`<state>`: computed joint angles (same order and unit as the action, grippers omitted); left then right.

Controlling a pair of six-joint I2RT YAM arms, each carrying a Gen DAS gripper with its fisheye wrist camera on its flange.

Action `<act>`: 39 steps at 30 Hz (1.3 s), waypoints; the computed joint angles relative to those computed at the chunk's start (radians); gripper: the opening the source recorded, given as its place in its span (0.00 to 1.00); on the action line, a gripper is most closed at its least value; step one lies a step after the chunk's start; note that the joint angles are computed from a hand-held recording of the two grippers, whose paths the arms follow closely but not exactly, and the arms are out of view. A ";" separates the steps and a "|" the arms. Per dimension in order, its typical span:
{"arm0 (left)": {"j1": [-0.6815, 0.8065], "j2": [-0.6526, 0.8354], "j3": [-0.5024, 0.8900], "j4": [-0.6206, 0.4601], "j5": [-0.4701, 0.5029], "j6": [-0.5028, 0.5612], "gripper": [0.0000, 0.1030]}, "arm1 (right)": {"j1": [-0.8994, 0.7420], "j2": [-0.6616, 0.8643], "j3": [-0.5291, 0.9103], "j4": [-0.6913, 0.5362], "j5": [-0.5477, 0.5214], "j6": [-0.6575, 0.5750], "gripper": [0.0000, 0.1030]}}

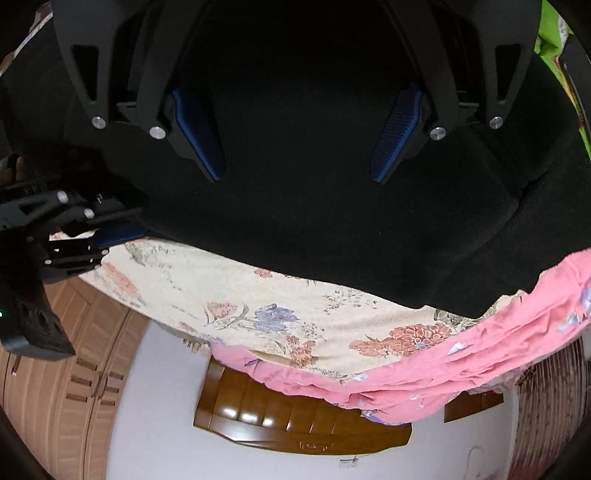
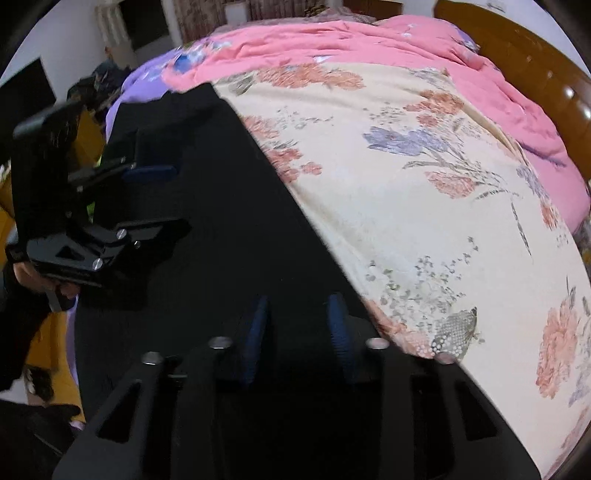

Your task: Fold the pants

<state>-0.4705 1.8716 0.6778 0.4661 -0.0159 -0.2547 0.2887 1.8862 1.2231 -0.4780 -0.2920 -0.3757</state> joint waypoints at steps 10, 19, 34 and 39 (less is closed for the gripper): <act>-0.004 -0.021 -0.050 0.090 -0.022 -0.005 0.82 | 0.084 -0.025 -0.012 0.086 0.192 0.037 0.07; -0.048 -0.311 -0.405 0.329 -0.165 -0.184 0.98 | 0.017 -0.195 -0.195 0.215 0.165 0.170 0.74; 0.684 -0.044 -0.280 0.449 0.666 -0.428 0.66 | 0.068 -0.552 -0.640 0.418 0.060 0.428 0.76; 0.638 -0.015 -0.272 0.442 0.638 -0.409 0.58 | 0.056 -0.549 -0.682 0.440 0.063 0.446 0.76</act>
<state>0.1677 1.8563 0.4054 0.9082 0.6220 -0.6638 0.3448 1.3369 0.5408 -0.0381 -0.2289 0.0700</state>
